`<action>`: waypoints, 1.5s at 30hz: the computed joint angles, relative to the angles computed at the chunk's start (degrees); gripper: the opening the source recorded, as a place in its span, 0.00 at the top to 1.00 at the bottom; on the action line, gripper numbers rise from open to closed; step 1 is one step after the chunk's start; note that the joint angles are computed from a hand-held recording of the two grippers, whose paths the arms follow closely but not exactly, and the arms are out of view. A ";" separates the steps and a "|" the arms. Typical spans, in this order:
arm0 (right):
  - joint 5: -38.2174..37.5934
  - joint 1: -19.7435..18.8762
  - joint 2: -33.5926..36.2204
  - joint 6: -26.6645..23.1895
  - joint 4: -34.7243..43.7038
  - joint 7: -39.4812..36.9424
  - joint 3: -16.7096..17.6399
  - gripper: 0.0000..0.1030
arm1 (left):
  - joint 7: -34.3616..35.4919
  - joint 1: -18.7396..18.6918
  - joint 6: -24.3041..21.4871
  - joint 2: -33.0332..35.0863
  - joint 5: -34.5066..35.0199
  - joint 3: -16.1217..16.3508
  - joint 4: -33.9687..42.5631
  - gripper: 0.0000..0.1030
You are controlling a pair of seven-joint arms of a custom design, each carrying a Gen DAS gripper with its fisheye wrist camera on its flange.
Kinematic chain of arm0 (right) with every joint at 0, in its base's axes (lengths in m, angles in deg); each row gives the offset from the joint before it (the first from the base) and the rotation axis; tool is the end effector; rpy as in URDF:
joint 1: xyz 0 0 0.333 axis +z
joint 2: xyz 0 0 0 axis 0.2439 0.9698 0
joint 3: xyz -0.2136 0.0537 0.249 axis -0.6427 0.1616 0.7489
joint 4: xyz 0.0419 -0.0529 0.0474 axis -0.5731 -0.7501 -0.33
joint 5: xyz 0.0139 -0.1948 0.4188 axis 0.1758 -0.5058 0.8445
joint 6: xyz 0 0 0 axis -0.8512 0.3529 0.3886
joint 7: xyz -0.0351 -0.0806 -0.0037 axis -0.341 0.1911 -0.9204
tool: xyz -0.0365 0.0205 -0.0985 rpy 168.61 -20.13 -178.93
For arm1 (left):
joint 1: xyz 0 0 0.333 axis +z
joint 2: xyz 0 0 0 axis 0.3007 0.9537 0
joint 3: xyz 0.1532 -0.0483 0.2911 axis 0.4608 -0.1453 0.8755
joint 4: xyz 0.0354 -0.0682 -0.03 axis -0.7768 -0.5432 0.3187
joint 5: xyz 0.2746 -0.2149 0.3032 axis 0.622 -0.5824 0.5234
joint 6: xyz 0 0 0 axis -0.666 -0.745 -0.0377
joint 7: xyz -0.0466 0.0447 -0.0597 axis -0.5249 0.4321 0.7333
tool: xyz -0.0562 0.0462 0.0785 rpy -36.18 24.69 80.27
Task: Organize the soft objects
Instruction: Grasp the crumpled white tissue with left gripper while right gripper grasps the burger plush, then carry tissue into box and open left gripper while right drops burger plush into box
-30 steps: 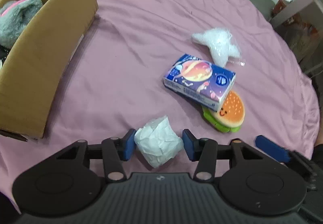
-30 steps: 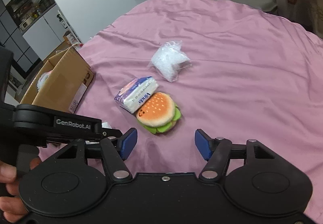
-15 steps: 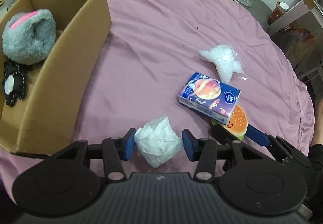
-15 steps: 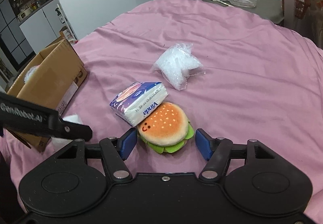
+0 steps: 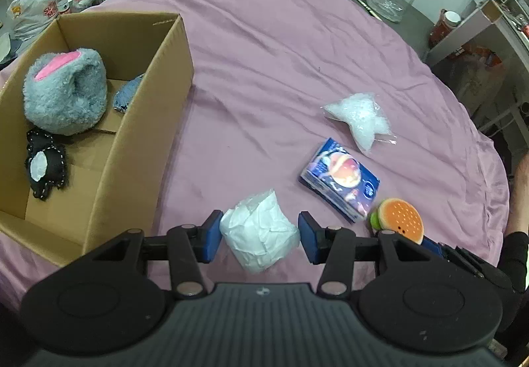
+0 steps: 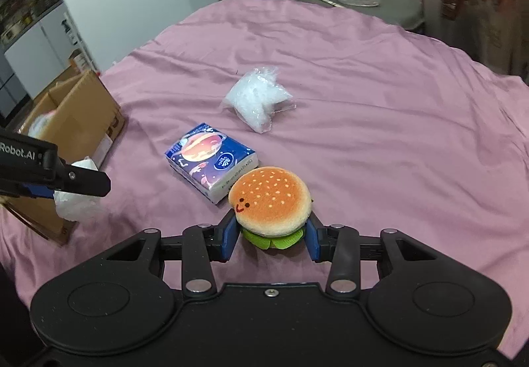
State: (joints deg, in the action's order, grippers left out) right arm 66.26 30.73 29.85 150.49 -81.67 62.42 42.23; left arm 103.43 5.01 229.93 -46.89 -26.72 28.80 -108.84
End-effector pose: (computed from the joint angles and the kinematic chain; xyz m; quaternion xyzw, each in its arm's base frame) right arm 0.4533 0.2764 0.3808 -0.7054 0.6302 -0.1476 0.2890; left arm 0.4744 -0.2203 0.4223 -0.7567 0.6136 -0.2120 0.0774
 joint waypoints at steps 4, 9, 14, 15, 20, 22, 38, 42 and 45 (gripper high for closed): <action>-1.27 -1.02 -2.72 -1.67 -0.99 3.92 1.84 0.61 | 1.81 -0.71 0.06 -2.00 -0.86 0.56 -0.96 0.53; -2.99 -2.18 -5.37 -2.04 -1.63 8.28 3.76 0.61 | 4.78 -1.39 0.08 -4.90 -2.57 1.60 -2.16 0.53; -5.06 -3.48 -7.47 -2.82 -1.40 13.45 6.47 0.61 | 8.78 -1.91 -0.49 -7.04 -4.90 3.08 -2.62 0.53; -5.16 -3.17 -7.72 -2.95 -1.33 13.93 6.59 0.61 | 9.47 -1.86 -0.49 -7.45 -5.16 3.22 -2.73 0.53; -5.83 -3.48 -9.91 -3.10 -1.36 18.66 8.15 0.61 | 12.27 -1.10 -0.68 -9.95 -5.67 3.83 -3.67 0.53; -6.45 -3.97 -10.82 -3.36 -1.27 20.44 8.94 0.61 | 12.97 -0.50 -0.83 -10.85 -5.49 3.94 -3.99 0.53; -11.19 -4.61 -11.81 -5.07 2.02 27.15 11.55 0.61 | 24.46 1.71 -1.83 -15.71 -7.67 7.38 -5.55 0.53; -12.18 -3.68 -9.81 -4.58 4.04 27.13 11.30 0.61 | 26.06 2.41 -1.97 -15.96 -8.46 8.15 -5.73 0.53; -13.02 -2.94 -8.11 -4.08 5.63 27.10 11.16 0.61 | 26.60 3.34 -1.99 -16.11 -8.70 8.46 -5.87 0.53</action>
